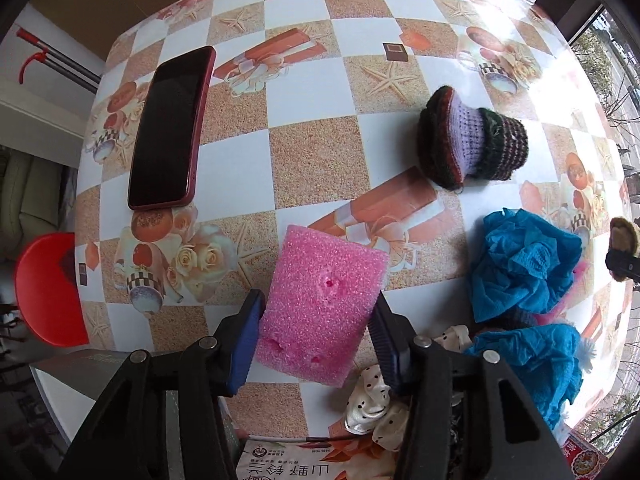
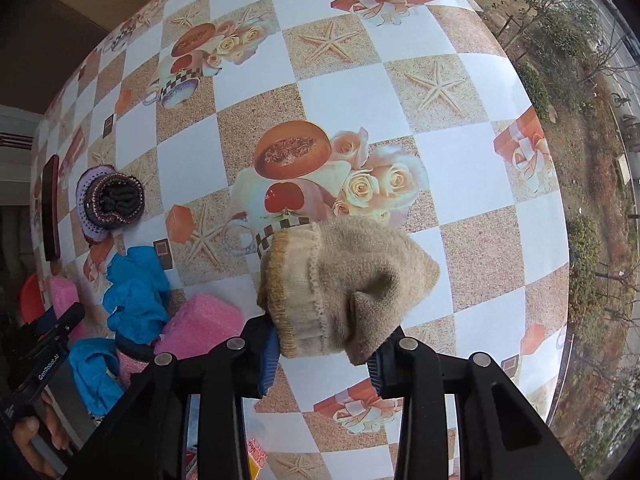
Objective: Organize soft objects
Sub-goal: 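Carry the beige glove and pink sponge with both tools over the white box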
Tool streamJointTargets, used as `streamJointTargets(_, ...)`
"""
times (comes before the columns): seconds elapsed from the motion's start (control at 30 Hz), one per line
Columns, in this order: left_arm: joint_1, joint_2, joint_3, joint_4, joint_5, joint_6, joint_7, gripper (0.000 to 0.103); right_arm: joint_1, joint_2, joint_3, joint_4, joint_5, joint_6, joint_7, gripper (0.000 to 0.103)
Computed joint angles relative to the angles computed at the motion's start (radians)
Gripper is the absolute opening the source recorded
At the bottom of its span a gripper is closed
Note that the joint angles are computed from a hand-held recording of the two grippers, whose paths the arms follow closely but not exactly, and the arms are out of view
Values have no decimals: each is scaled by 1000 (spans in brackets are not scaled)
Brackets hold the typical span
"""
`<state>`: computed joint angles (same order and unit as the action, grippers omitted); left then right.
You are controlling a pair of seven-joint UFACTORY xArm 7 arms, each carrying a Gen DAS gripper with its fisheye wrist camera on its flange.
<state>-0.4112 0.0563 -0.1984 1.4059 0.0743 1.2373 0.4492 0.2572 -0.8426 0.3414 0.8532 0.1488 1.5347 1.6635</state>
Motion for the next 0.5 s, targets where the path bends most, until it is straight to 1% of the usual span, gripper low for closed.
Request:
streamJointTargets(0.2,-14,-41,-13,7,-14,-6,12,55,7,-41,23,5,21,16,47,37)
streamJointTargets(0.27,-7,-68,-7,14,-38,19,35,55,5,-54,24,9,20,23,56,37)
streamJointTargets(0.4,-9,-119,-12,5,-95,29,85,55,3,-55,58,29,25,33,95,37)
streamJointTargets(0.43,-11,-128,-14,-1,-111,22,100,55,-2,-29,85,67,30,44,121,37)
streamJointTargets(0.5,-19,-157,-19,-6,-147,32,126,55,2,-20,100,91,29,59,145,37)
